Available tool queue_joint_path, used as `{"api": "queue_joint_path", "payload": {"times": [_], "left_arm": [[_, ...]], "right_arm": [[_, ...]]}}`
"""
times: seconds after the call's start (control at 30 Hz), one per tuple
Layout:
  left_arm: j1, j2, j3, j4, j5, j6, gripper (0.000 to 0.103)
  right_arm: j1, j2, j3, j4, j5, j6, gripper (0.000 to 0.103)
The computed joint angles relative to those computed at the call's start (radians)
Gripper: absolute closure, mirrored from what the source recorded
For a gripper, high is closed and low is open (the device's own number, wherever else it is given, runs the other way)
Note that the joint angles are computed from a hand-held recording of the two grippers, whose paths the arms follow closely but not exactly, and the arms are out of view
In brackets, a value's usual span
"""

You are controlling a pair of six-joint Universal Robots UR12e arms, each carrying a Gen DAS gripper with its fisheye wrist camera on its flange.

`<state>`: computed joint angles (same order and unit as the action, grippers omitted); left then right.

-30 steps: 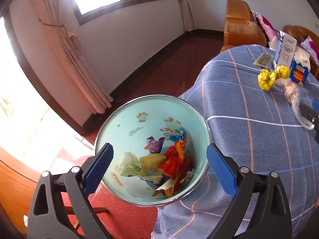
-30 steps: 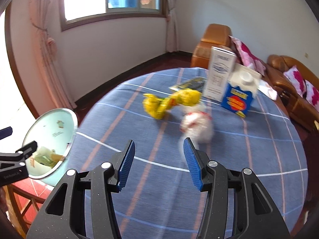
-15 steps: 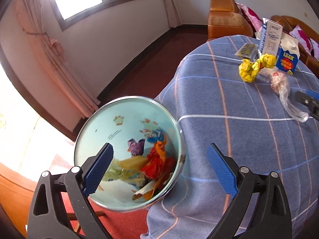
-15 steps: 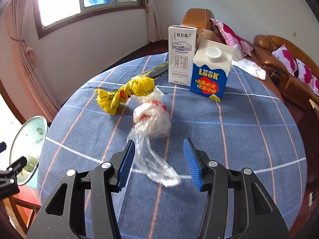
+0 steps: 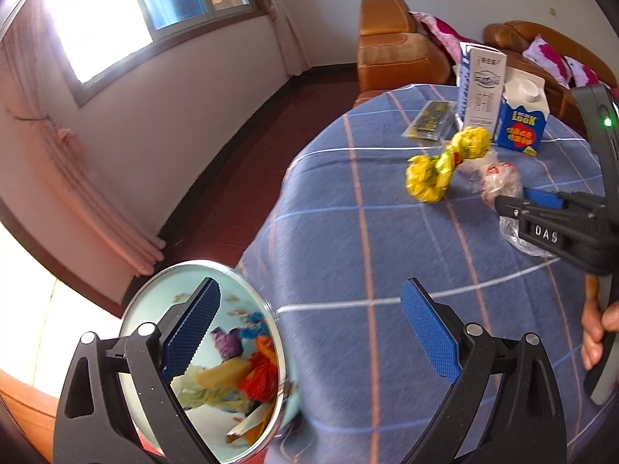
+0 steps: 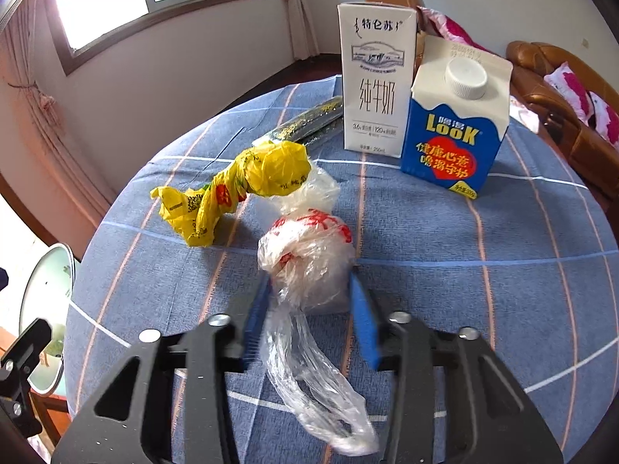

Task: Collect trash
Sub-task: 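Close the right tool on the clear plastic bag with red print, then grasp the crumpled yellow wrapper with the left tool while the right tool holds the bag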

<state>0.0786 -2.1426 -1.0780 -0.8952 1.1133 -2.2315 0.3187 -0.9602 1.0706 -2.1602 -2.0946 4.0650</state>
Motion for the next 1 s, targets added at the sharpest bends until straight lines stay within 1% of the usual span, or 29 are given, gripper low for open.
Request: {"api": "queue_joint_path", "payload": {"times": [0.1, 0.2, 0.37, 0.43, 0.53, 0.63, 0.73, 0.77, 0.83, 0.87, 0.93, 0.97, 1.0], "left_arm": [[-0.014, -0.004, 0.002, -0.004, -0.004, 0.010, 0.010], [-0.028, -0.008, 0.006, -0.010, -0.018, 0.014, 0.010], [-0.051, -0.016, 0.012, -0.016, -0.041, 0.021, 0.010], [-0.061, -0.018, 0.011, -0.006, -0.046, 0.029, 0.010], [-0.080, -0.026, 0.021, -0.017, -0.055, 0.035, 0.010], [-0.098, -0.039, 0.025, 0.006, -0.058, 0.032, 0.011], [-0.113, -0.053, 0.044, -0.028, -0.062, 0.021, 0.012], [-0.118, -0.058, 0.052, -0.044, -0.062, 0.015, 0.014], [-0.129, -0.072, 0.074, -0.089, -0.047, 0.002, 0.024], [-0.134, -0.077, 0.082, -0.109, -0.034, 0.001, 0.026], [-0.145, -0.085, 0.091, -0.143, 0.006, 0.006, 0.039], [-0.145, -0.085, 0.090, -0.150, 0.004, 0.008, 0.041], [-0.142, -0.081, 0.078, -0.135, -0.015, 0.002, 0.046]], "right_arm": [[0.000, -0.015, 0.027, -0.022, 0.003, -0.004, 0.080], [0.001, -0.032, 0.048, -0.024, -0.012, 0.000, 0.082], [0.014, -0.078, 0.095, 0.019, -0.101, 0.026, 0.083], [0.017, -0.104, 0.121, 0.049, -0.132, 0.060, 0.083], [0.015, -0.141, 0.168, 0.044, -0.143, 0.093, 0.083], [0.016, -0.161, 0.192, 0.056, -0.162, 0.104, 0.083], [0.014, -0.172, 0.211, 0.052, -0.157, 0.109, 0.083], [0.013, -0.175, 0.218, 0.045, -0.151, 0.112, 0.083], [0.008, -0.181, 0.232, 0.028, -0.139, 0.110, 0.083], [0.007, -0.181, 0.235, 0.023, -0.135, 0.111, 0.083], [0.003, -0.187, 0.248, 0.010, -0.125, 0.115, 0.083], [0.002, -0.190, 0.254, 0.005, -0.120, 0.118, 0.083], [0.001, -0.192, 0.258, 0.000, -0.116, 0.120, 0.083]]}}
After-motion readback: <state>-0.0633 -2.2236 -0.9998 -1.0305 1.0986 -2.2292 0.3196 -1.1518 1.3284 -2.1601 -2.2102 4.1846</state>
